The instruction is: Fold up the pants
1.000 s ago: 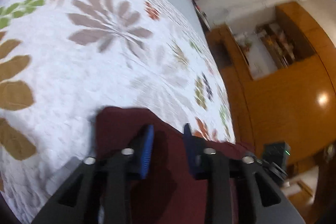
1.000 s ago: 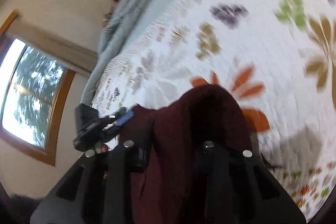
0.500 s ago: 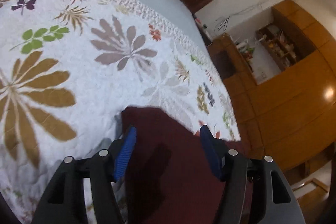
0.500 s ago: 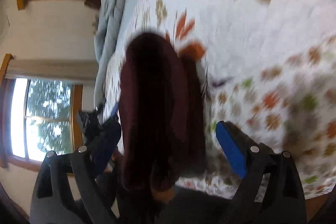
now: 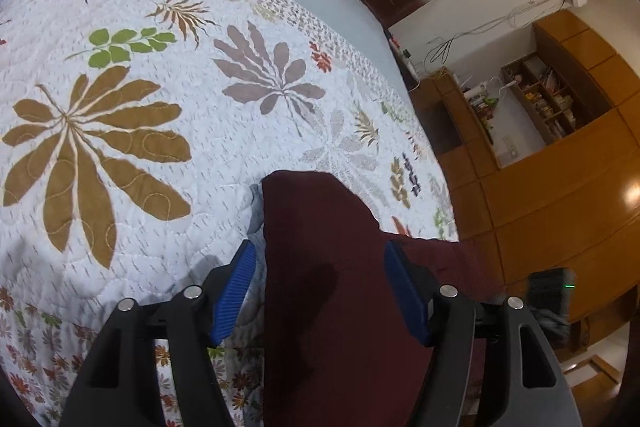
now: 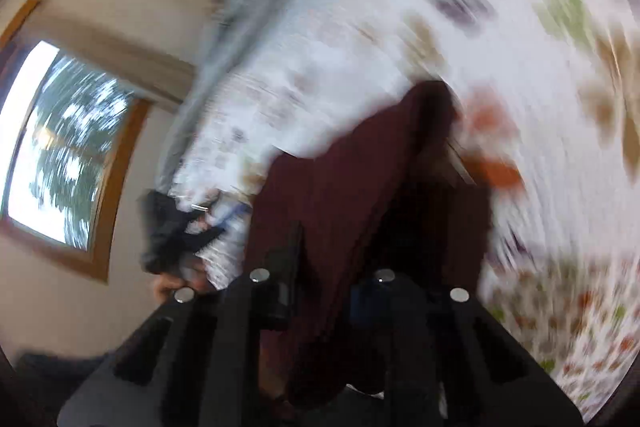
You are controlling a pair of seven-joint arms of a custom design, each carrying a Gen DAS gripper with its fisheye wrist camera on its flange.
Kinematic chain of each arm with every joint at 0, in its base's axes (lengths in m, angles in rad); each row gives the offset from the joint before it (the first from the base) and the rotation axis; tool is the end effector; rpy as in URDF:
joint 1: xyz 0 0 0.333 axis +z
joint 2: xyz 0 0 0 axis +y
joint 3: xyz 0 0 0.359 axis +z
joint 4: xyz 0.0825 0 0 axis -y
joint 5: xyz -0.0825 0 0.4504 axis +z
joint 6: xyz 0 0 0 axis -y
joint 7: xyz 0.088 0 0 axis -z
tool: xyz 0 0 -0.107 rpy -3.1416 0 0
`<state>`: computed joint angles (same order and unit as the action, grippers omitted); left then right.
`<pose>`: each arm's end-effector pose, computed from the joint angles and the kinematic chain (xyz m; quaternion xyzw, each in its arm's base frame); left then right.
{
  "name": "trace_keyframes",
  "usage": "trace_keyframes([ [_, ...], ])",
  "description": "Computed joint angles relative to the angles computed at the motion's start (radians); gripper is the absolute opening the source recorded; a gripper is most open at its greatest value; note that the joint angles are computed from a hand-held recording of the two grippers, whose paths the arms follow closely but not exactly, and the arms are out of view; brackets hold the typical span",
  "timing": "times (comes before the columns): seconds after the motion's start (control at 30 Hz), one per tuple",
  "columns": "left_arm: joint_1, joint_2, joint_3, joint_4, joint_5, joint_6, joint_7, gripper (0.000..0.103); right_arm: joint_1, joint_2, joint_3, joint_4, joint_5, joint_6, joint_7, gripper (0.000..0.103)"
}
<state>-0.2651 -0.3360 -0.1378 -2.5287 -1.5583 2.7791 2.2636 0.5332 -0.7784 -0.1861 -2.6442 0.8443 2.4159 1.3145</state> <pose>0.4593 -0.1482 0.4283 0.7019 -0.5388 0.4605 0.0703 0.3731 0.1316 0.5462 -0.6618 0.5909 0.1529 0.4352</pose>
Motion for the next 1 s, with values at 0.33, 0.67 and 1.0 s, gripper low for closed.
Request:
trace_keyframes([
  [0.33, 0.004, 0.018, -0.001, 0.017, -0.012, -0.004, 0.022, 0.067, -0.074, -0.018, -0.003, -0.146, -0.006, 0.011, 0.123, 0.020],
  [0.67, 0.011, 0.082, -0.001, 0.136, -0.016, -0.086, 0.117, 0.074, -0.034, -0.028, 0.018, -0.118, -0.047, 0.059, 0.190, 0.015],
  [1.0, 0.026, 0.195, -0.024, 0.194, 0.115, -0.115, 0.036, 0.078, -0.108, -0.147, 0.066, -0.190, -0.170, 0.093, 0.361, 0.044],
])
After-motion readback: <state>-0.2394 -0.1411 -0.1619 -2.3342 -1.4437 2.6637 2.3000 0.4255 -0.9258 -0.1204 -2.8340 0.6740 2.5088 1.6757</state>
